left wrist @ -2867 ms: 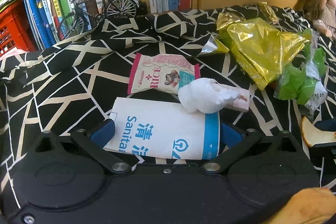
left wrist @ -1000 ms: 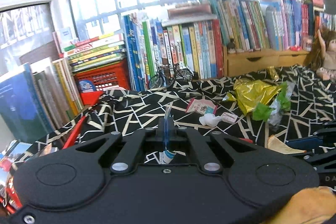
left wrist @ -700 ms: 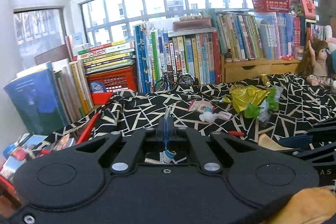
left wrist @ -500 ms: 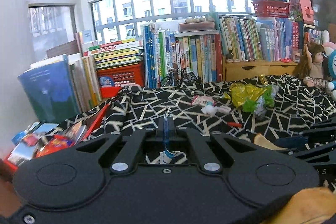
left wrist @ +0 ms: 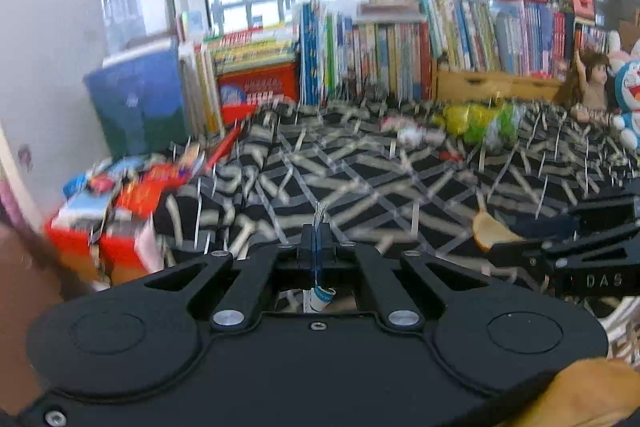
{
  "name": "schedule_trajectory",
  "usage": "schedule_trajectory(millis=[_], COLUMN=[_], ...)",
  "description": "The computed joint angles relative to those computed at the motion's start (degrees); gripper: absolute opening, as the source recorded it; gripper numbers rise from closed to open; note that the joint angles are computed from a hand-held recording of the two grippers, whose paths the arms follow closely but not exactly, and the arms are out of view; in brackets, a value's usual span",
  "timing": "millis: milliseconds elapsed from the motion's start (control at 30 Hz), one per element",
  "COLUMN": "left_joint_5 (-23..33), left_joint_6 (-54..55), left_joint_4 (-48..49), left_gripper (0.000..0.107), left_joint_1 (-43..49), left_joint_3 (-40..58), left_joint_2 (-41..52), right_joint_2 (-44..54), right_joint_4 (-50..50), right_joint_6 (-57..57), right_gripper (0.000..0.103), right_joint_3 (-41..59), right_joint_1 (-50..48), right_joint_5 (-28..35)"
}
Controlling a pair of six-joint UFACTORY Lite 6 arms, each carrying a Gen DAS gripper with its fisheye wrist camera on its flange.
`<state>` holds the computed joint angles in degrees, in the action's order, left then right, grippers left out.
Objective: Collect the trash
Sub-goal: 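Carry the bottle and bread slice to the trash bin and open the left tool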
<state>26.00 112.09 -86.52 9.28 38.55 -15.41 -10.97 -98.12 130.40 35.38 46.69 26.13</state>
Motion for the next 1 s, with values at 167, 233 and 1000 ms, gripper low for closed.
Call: schedule_trajectory(millis=[167, 233, 1000], left_joint_5=[1.99, 2.09, -5.10], left_joint_6=[4.66, 6.75, 39.42], left_joint_4=[1.48, 1.26, -28.65], left_gripper=[0.000, 0.000, 0.050], left_joint_1=[6.14, 8.18, 6.44], left_joint_3=[-7.92, -10.20, -8.35], left_joint_2=[-0.98, 0.26, 19.81], right_joint_2=[5.55, 7.34, 16.23], right_joint_4=[1.28, 2.37, 1.96], right_joint_6=[1.58, 1.51, 4.11], right_gripper=[0.037, 0.037, 0.037], right_joint_3=[2.41, 3.23, 7.45], right_joint_1=[6.63, 8.69, 9.55], right_joint_5=[1.23, 1.40, -3.75])
